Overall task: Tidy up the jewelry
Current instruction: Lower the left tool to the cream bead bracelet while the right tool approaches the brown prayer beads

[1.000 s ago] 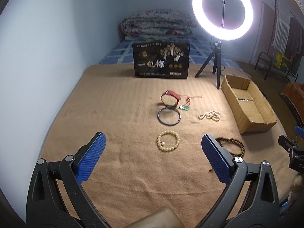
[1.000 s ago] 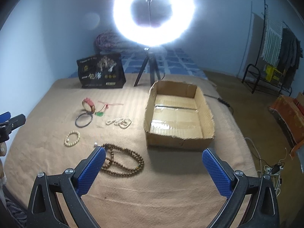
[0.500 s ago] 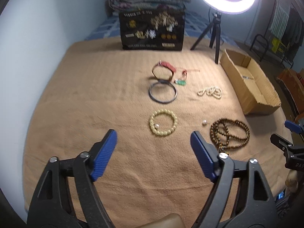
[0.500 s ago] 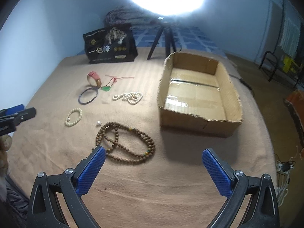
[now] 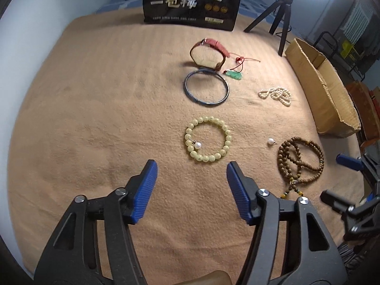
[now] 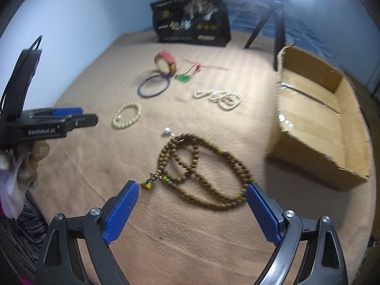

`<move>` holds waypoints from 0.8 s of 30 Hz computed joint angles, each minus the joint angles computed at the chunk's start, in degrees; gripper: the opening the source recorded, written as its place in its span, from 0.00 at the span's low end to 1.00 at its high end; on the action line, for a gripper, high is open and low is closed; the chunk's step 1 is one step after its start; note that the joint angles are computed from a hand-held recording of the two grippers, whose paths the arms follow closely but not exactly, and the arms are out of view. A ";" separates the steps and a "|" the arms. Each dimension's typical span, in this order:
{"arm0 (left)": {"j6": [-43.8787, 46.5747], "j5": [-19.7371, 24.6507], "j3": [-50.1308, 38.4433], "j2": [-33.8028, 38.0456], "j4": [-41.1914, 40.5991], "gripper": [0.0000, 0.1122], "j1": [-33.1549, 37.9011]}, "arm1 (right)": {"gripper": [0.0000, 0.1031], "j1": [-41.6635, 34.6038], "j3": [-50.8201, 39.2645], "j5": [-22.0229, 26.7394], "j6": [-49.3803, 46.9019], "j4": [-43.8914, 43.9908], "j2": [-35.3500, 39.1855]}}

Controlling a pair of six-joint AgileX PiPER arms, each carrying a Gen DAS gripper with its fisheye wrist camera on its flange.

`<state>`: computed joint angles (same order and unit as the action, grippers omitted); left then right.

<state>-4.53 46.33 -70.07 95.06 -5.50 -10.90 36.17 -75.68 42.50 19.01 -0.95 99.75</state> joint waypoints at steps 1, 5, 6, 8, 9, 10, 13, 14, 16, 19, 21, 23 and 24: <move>0.12 -0.05 -0.31 0.59 -0.33 0.52 0.38 | 0.90 0.23 -0.83 0.34 -0.57 0.34 0.90; 2.85 0.38 -3.27 3.82 -3.56 0.45 1.98 | 0.90 0.94 -2.67 1.24 -0.86 0.39 2.80; 3.53 0.35 -4.11 4.62 -3.88 0.44 2.09 | 0.90 0.96 -3.16 1.51 -0.79 0.20 3.33; 4.95 0.49 -6.02 6.44 -4.26 0.40 2.08 | 0.88 1.03 -4.25 1.96 -0.47 -0.21 4.50; 5.35 0.64 -6.90 7.37 -4.26 0.38 2.03 | 0.88 0.97 -4.79 2.09 -0.59 -0.04 5.10; 5.54 0.88 -7.89 8.38 -4.22 0.35 1.96 | 0.87 0.89 -5.33 2.23 -0.91 0.29 5.67; 6.36 1.59 -10.68 11.48 -4.95 0.33 2.28 | 0.87 0.72 -6.45 2.34 -1.74 1.23 6.85; 6.98 2.23 -11.86 12.68 -5.48 0.32 2.53 | 0.87 0.77 -6.61 2.37 -1.71 1.20 7.04; 7.73 3.08 -13.62 14.53 -6.03 0.29 2.83 | 0.87 0.58 -7.03 2.43 -2.23 1.66 7.56; 8.52 3.87 -15.27 16.43 -7.05 0.27 3.22 | 0.86 -0.09 -8.04 2.59 -3.45 3.23 8.66; 9.07 4.34 -16.44 17.52 -7.33 0.26 3.26 | 0.86 -0.08 -8.95 2.80 -3.68 2.98 9.53; 9.67 4.41 -16.95 18.09 -7.56 0.23 3.35 | 0.86 0.15 -9.91 3.12 -3.58 2.23 10.32; 10.01 4.56 -17.34 18.45 -7.69 0.22 3.48 | 0.86 0.22 -10.34 3.35 -3.67 2.10 10.65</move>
<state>5.48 50.89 -87.41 113.51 -13.19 -7.43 36.39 -86.02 45.84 15.35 1.16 110.40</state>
